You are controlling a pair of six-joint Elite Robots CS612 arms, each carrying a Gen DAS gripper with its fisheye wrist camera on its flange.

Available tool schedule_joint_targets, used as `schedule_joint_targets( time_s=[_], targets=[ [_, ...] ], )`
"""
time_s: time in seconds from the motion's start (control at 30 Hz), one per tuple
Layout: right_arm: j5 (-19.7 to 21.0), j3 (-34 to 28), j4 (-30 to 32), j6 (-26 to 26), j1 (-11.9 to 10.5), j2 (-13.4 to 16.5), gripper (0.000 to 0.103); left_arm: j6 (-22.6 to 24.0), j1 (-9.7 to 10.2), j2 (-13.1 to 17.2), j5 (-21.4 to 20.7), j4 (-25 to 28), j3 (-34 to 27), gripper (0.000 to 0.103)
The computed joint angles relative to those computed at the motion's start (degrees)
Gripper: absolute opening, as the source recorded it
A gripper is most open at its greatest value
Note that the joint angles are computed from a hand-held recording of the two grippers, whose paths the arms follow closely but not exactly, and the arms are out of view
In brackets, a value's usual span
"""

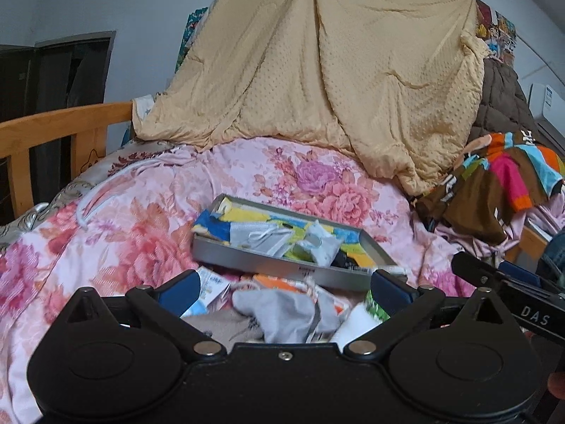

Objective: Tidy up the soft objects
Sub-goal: 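Move both open grippers back toward the remaining pile of soft items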

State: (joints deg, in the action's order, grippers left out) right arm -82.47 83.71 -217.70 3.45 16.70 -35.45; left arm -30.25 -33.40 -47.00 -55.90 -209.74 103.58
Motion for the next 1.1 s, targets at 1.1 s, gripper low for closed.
schedule_joint_targets(
  time_s=[1.1],
  targets=[
    [0.4,1.2,29.3,-0.5,0.5,-2.5,0.103,-3.2,3.68,3.1,-18.3,7.2,1.6,0.102]
  ],
)
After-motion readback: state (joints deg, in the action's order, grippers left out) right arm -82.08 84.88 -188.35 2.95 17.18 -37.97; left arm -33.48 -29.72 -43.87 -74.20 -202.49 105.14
